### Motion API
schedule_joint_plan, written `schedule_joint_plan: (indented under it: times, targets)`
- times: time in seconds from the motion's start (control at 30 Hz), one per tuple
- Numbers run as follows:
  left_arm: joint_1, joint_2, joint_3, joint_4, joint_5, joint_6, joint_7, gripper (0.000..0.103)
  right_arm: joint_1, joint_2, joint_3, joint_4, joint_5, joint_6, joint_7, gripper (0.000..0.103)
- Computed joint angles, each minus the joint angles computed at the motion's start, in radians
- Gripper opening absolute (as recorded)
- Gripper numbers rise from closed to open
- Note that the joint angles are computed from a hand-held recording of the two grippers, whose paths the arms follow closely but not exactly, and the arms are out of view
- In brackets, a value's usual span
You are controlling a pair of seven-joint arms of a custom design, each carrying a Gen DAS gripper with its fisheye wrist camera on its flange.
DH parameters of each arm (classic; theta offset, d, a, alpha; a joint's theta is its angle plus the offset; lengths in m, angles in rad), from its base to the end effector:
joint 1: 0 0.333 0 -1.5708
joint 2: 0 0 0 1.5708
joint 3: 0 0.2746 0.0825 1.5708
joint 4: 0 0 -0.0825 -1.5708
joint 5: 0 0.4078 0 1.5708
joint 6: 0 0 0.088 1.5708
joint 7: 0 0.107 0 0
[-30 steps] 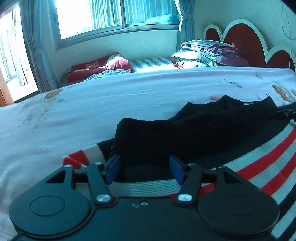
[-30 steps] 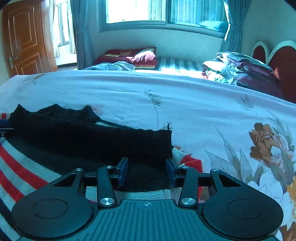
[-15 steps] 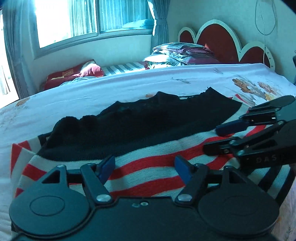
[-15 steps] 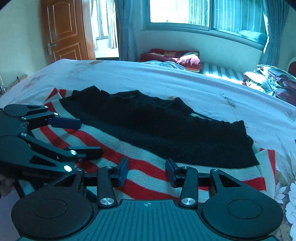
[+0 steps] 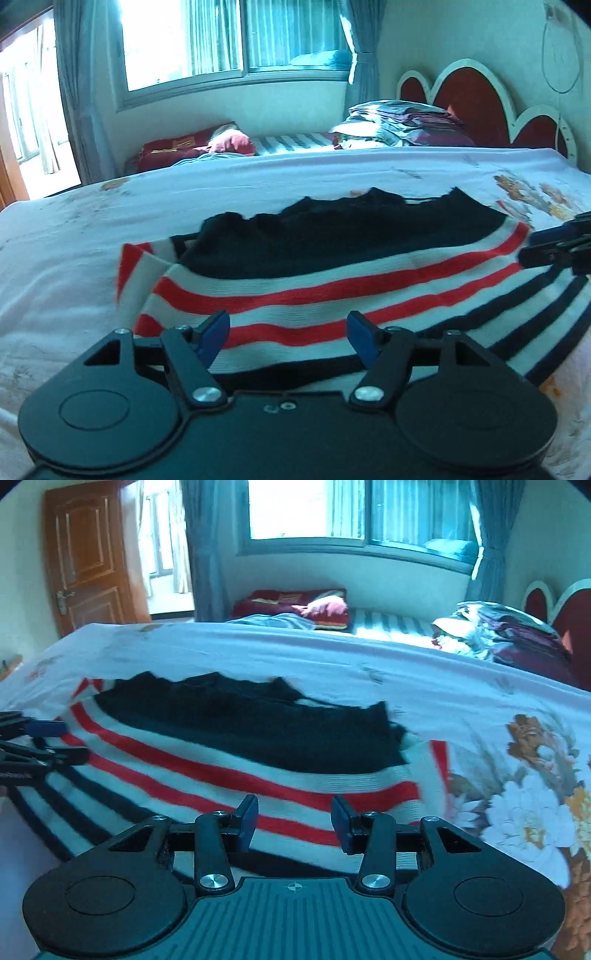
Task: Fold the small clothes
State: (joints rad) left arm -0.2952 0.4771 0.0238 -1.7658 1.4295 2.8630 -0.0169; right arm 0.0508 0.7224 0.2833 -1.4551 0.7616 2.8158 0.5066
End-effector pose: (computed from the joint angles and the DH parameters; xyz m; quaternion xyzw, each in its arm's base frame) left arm 0.6344 -0.2344 0.2761 -0.6413 0.6338 -0.2784 0.3310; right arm 0.7334 0.1734 0.2847 -0.8089 0.4215 -0.1359 0.3866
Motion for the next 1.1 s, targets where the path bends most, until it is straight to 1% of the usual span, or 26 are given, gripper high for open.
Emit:
schedule_joint_plan:
  times: [0.07, 0.13, 0.17, 0.2, 0.23, 0.33, 0.4, 0.43, 0.47, 0.5, 0.57, 0.6, 0.67, 0.7, 0.77, 0.8, 0.83, 0.87, 0.9, 0.93, 0.97, 1.0, 1.03, 1.1]
  targets:
    - [-0.008, 0.025, -0.021, 0.02, -0.031, 0.014, 0.042, 0.069, -0.002, -0.021, 0.029, -0.037, 0.007, -0.034, -0.04, 0.044]
    - [-0.03, 0.05, -0.023, 0.039, -0.047, 0.017, 0.054, 0.069, 0.018, -0.034, 0.027, -0.064, -0.001, -0.067, -0.059, 0.044]
    - [-0.038, 0.056, -0.021, 0.042, -0.056, 0.023, 0.057, 0.07, 0.039, -0.04, 0.013, -0.081, -0.017, -0.057, -0.059, 0.044]
    - [-0.046, 0.06, -0.019, 0.04, -0.069, 0.018, 0.057, 0.07, 0.053, -0.049, 0.012, -0.109, -0.018, -0.01, -0.085, 0.044]
    - [-0.054, 0.059, -0.012, 0.035, -0.07, 0.02, 0.055, 0.071, 0.047, -0.057, 0.025, -0.129, -0.009, 0.016, -0.119, 0.045]
    - [-0.059, 0.023, -0.001, -0.012, -0.076, 0.021, 0.075, 0.073, 0.032, -0.082, 0.025, -0.167, -0.01, 0.008, -0.167, 0.047]
    - [-0.063, -0.025, 0.008, -0.071, -0.055, -0.009, 0.071, 0.073, 0.029, -0.114, 0.005, -0.212, -0.013, 0.029, -0.177, 0.047]
    - [-0.06, -0.059, 0.01, -0.115, -0.039, -0.026, 0.052, 0.074, 0.02, -0.133, -0.005, -0.242, -0.007, 0.046, -0.176, 0.047]
    - [-0.048, -0.091, 0.008, -0.158, -0.025, -0.036, 0.026, 0.075, 0.026, -0.147, -0.031, -0.264, -0.018, 0.06, -0.153, 0.047]
    - [-0.033, -0.124, 0.007, -0.201, -0.001, -0.035, -0.015, 0.075, 0.014, -0.161, -0.041, -0.285, -0.017, 0.059, -0.142, 0.047]
    - [0.0, -0.194, 0.007, -0.29, 0.065, -0.006, -0.144, 0.075, -0.027, -0.187, -0.044, -0.326, 0.013, 0.057, -0.136, 0.047]
    - [0.014, -0.214, -0.001, -0.315, 0.079, -0.002, -0.174, 0.074, -0.05, -0.198, -0.038, -0.34, 0.038, 0.046, -0.14, 0.047]
    - [0.028, -0.241, -0.029, -0.342, 0.064, -0.045, -0.168, 0.073, -0.068, -0.222, -0.047, -0.353, 0.075, -0.001, -0.1, 0.047]
    - [0.036, -0.244, -0.044, -0.343, 0.058, -0.062, -0.168, 0.073, -0.077, -0.236, -0.039, -0.363, 0.11, 0.007, -0.11, 0.047]
    - [0.054, -0.242, -0.073, -0.339, 0.043, -0.089, -0.167, 0.073, -0.094, -0.247, -0.007, -0.375, 0.208, 0.072, -0.176, 0.047]
    - [0.061, -0.241, -0.083, -0.336, 0.041, -0.1, -0.18, 0.073, -0.082, -0.245, -0.016, -0.37, 0.223, 0.093, -0.162, 0.047]
    - [0.066, -0.24, -0.091, -0.334, 0.037, -0.107, -0.187, 0.073, -0.049, -0.24, -0.051, -0.363, 0.191, 0.106, -0.103, 0.047]
    - [0.07, -0.241, -0.097, -0.336, 0.034, -0.113, -0.19, 0.073, -0.011, -0.234, -0.097, -0.355, 0.13, 0.097, -0.021, 0.047]
    - [0.073, -0.239, -0.102, -0.337, 0.031, -0.119, -0.194, 0.073, 0.02, -0.226, -0.143, -0.342, 0.049, 0.055, 0.073, 0.047]
    - [0.076, -0.238, -0.105, -0.336, 0.027, -0.122, -0.194, 0.073, 0.021, -0.22, -0.155, -0.331, 0.023, 0.012, 0.114, 0.041]
    - [0.078, -0.238, -0.108, -0.336, 0.026, -0.123, -0.194, 0.073, -0.01, -0.218, -0.134, -0.325, 0.041, -0.024, 0.116, 0.037]
    - [0.08, -0.24, -0.109, -0.34, 0.027, -0.12, -0.198, 0.073, -0.026, -0.218, -0.125, -0.323, 0.052, -0.042, 0.122, 0.033]
    - [0.083, -0.242, -0.11, -0.342, 0.026, -0.117, -0.199, 0.073, -0.035, -0.22, -0.122, -0.324, 0.056, -0.049, 0.124, 0.027]
    - [0.086, -0.25, -0.111, -0.351, 0.029, -0.114, -0.21, 0.072, -0.041, -0.231, -0.12, -0.337, 0.055, -0.048, 0.12, 0.02]
